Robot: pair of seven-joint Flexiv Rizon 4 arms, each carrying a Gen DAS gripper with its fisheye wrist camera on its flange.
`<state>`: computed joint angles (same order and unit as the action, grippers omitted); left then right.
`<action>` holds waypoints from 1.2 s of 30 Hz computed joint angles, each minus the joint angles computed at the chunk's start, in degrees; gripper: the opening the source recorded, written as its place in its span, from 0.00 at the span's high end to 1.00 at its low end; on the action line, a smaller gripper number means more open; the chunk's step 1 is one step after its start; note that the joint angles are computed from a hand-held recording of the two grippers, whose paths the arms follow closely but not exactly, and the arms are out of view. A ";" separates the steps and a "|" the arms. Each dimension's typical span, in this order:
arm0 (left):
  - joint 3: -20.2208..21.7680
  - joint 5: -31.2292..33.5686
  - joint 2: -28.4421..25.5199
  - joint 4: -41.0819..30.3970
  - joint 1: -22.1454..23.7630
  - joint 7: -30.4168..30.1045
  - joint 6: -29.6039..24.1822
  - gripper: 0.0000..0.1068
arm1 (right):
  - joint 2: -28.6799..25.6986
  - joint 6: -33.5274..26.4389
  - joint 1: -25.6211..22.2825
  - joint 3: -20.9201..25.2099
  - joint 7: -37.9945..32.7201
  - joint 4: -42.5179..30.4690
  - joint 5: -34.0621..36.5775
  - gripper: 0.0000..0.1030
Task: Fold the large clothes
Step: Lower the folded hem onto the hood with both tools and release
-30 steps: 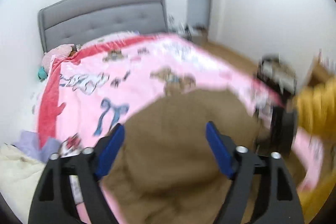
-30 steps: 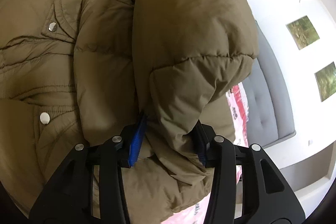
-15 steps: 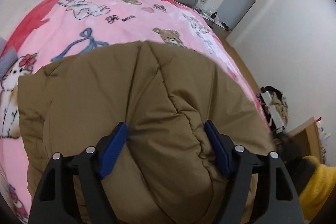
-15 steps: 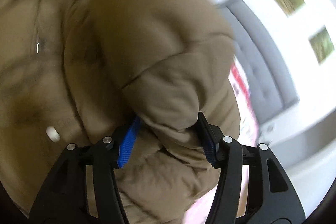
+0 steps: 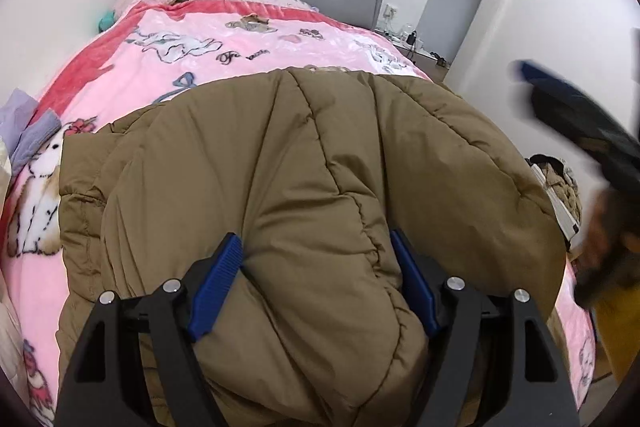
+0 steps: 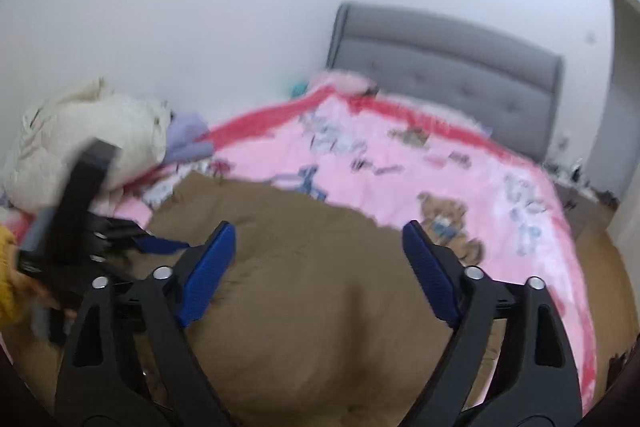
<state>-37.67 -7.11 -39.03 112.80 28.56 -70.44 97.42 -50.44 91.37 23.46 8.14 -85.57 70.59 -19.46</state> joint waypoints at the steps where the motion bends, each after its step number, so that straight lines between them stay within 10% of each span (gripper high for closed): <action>1: -0.49 0.77 -0.39 0.34 0.57 0.73 0.55 0.30 | -1.42 -3.83 -1.72 3.20 -1.48 -2.08 -0.69 0.37; 4: -0.36 2.69 -1.12 0.76 0.87 1.71 2.18 0.30 | -3.01 -10.34 -2.80 5.71 -3.93 -2.50 1.30 0.41; 16: -1.53 8.42 -3.78 2.98 3.39 4.87 2.09 0.30 | 1.60 11.03 7.74 -14.43 -4.49 21.12 0.05 0.41; 24: 3.70 7.40 -5.03 1.48 -1.97 4.64 3.64 0.30 | -0.85 11.41 8.24 -14.81 -3.42 20.61 2.70 0.41; 31: 11.47 0.85 -0.27 -1.70 -10.04 5.32 -5.26 0.25 | 1.41 2.92 11.82 -19.03 -0.62 20.10 1.60 0.36; 36: 4.15 -0.70 2.75 4.28 -2.13 4.35 4.62 0.19 | 3.86 14.54 24.63 -35.52 5.81 25.13 7.21 0.19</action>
